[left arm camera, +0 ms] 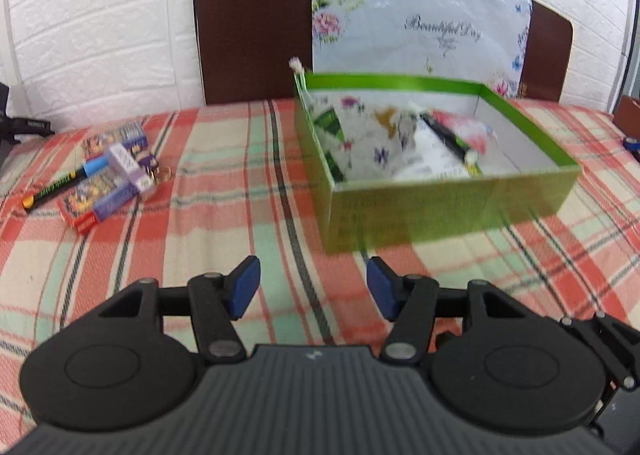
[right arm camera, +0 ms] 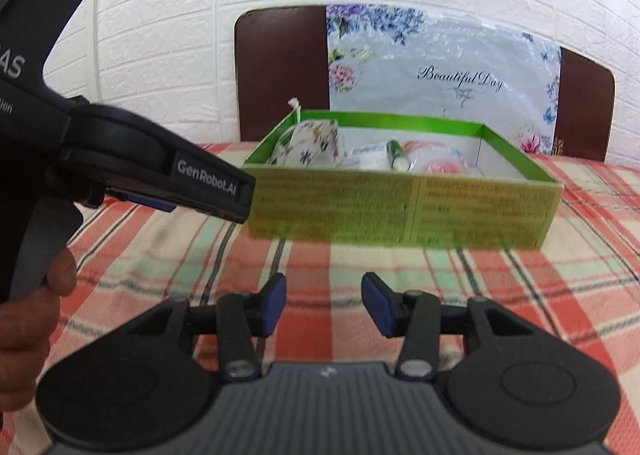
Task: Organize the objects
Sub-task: 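Pull the open left gripper back from the box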
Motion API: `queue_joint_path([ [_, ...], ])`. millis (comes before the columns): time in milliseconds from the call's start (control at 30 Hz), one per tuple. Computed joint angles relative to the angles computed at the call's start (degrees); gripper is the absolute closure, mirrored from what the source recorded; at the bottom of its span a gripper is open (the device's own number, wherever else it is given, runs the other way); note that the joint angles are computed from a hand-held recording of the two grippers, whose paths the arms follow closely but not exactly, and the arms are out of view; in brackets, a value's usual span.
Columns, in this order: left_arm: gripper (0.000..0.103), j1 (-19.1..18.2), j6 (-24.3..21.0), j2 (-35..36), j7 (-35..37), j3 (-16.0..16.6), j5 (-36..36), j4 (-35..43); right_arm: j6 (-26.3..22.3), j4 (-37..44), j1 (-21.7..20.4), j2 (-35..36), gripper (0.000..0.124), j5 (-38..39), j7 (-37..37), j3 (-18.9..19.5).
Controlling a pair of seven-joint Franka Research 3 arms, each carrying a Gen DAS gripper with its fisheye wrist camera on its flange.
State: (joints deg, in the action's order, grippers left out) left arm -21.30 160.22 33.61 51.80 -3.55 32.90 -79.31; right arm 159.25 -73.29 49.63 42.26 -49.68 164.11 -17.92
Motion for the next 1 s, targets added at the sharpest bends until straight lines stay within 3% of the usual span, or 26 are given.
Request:
queue_joint_path([
  [133, 0.042, 1.79, -0.16, -1.05, 3.8, -2.63, -2.52, -2.87, -0.84, -1.36, -0.36, -0.71, 0.078, 2.51, -1.6, 1.95],
  [500, 0.041, 2.38, 3.52, -3.74, 6.99, -3.04, -3.73, -8.76, -5.37, -0.99, 1.15, -1.23, 0.076, 3.71, -2.05, 2.95],
  [700, 0.04, 5.31, 6.3, -4.44, 12.2, -6.31, -8.1, -11.18, -7.6, 0.01, 0.71, -0.8, 0.074, 4.69, -3.05, 4.28],
  [1000, 0.038, 5.15, 7.91, -4.76, 14.89, -5.93, -10.36, -12.35, -9.91, 1.39, 0.61, -0.32, 0.074, 4.67, -4.69, 5.3],
])
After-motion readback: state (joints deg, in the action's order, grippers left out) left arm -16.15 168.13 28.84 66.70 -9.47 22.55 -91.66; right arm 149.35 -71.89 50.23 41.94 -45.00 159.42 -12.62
